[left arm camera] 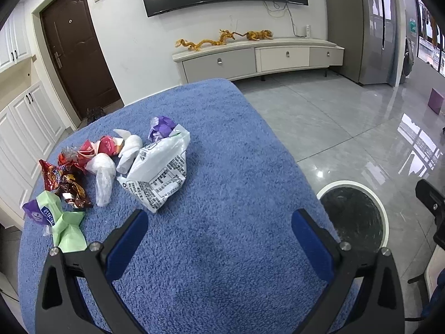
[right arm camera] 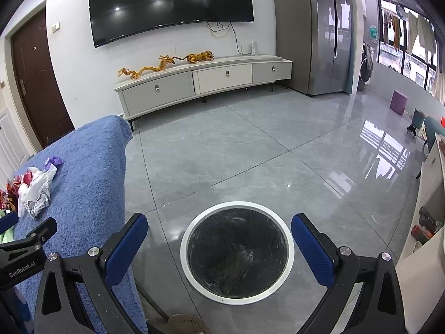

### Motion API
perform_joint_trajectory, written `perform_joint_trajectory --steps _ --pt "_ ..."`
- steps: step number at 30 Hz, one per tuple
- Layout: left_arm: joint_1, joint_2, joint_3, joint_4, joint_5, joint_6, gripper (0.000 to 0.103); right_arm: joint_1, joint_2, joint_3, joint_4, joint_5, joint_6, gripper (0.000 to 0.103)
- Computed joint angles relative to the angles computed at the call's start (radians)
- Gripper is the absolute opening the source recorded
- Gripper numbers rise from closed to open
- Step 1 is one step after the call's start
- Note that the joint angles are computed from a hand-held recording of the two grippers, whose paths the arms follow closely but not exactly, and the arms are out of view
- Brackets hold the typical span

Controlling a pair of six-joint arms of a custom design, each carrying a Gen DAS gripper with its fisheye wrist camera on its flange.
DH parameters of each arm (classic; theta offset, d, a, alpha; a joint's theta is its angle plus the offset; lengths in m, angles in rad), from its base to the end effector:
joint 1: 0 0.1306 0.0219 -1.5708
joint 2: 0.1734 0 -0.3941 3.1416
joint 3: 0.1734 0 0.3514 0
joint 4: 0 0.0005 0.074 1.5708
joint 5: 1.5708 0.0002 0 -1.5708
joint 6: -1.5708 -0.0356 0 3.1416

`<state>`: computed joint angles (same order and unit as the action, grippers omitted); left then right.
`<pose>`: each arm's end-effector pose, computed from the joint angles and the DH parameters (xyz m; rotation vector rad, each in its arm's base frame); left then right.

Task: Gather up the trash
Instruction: 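Move both tools from the trash bin toward the trash pile on the rug, then grasp the white plastic bag with the right tool while the left grasps the purple wrapper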

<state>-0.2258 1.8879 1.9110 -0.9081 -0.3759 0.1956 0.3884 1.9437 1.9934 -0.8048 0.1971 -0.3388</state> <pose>0.6134 -0.1280 0.4033 -0.1259 2.3875 0.2655 0.6107 0.2418 0.4100 0.0414 2.3116 0.1415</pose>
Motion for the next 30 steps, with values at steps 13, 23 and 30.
perform_joint_trajectory --steps 13,23,30 --pt "0.066 -0.143 -0.167 0.118 0.084 0.010 0.103 0.086 -0.012 0.083 -0.040 0.068 0.063 0.103" --pt "0.243 -0.346 -0.392 0.247 0.123 0.043 0.103 0.186 0.028 0.263 -0.099 0.063 0.189 0.103" --pt "0.428 -0.435 -0.498 0.266 0.190 0.020 0.095 0.233 0.209 0.623 -0.286 -0.133 0.194 0.101"
